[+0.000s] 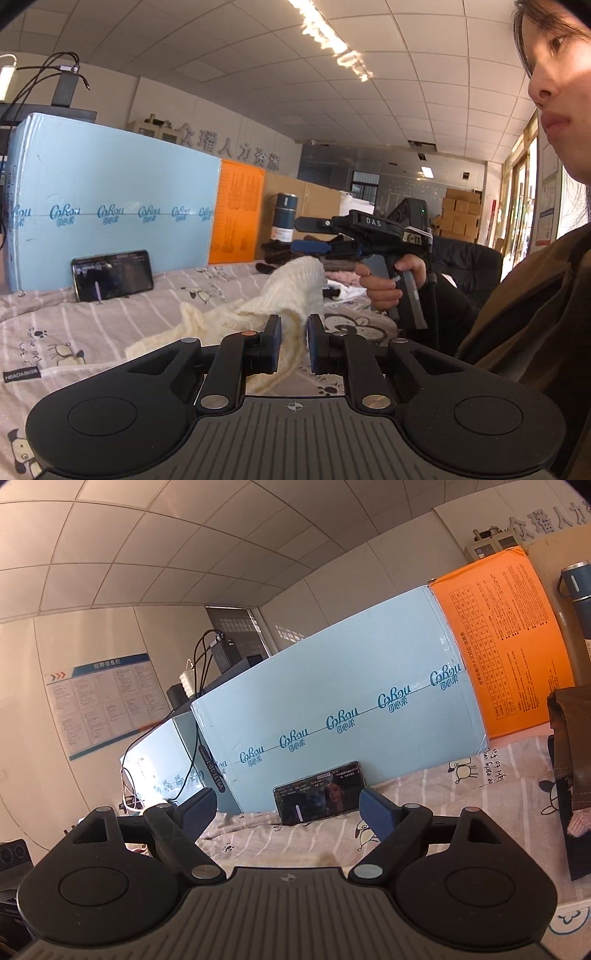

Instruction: Fold clothes

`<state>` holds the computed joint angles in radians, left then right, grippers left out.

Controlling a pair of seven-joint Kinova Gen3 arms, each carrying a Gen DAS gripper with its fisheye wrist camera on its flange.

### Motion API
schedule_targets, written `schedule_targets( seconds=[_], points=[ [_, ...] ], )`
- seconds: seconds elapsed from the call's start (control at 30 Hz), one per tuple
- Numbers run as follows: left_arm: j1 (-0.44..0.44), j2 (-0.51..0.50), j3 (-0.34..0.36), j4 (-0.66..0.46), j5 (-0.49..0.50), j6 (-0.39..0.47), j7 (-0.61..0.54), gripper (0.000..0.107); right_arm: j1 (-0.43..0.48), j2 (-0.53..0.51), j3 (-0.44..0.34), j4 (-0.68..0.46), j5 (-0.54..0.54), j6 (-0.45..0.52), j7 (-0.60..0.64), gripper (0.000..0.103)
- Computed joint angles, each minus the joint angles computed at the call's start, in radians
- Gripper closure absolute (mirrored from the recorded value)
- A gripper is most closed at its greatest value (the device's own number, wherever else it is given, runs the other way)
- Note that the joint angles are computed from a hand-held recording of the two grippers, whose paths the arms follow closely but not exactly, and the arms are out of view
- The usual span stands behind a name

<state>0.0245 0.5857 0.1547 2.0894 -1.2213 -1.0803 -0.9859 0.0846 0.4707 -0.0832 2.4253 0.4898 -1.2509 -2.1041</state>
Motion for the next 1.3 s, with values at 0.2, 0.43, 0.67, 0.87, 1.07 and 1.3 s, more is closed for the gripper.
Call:
schedule_targets(
  seconds=[0.2,0.43,0.67,0.87,1.07,1.3],
  points=[
    [0.149,-0.045,-0.196,0.064,0.003,-0.032,0.062,0.078,0.001,-0.005,0.0,0.011,-0.001,0.009,-0.012,0.019],
    [0.332,-0.124,-0.291,0.118,0.287,0.095,-0.03,0.034,0.066,-0.033,-0.13,-0.034,-0.043,0.205,0.01,0.018],
    [0.407,-0.077,-0.13,-0.014,0.523,0.378,-0.175,0.029,-0.073,-0.049,-0.02,-0.135,-0.075,0.487,-0.141,0.018],
    [0.531,-0.082,-0.23,-0.051,0.751,0.475,-0.197,0.029,-0.003,-0.033,-0.083,-0.26,0.099,0.659,-0.287,0.018],
    [0.697,-0.052,-0.375,-0.133,0.986,0.702,-0.338,0.03,0.109,0.046,-0.276,-0.453,0.342,0.901,-0.476,0.022],
    [0.58,-0.045,-0.215,-0.146,1.085,0.747,-0.497,0.07,-0.068,0.024,-0.13,-0.423,0.229,0.9,-0.338,0.052]
  ],
)
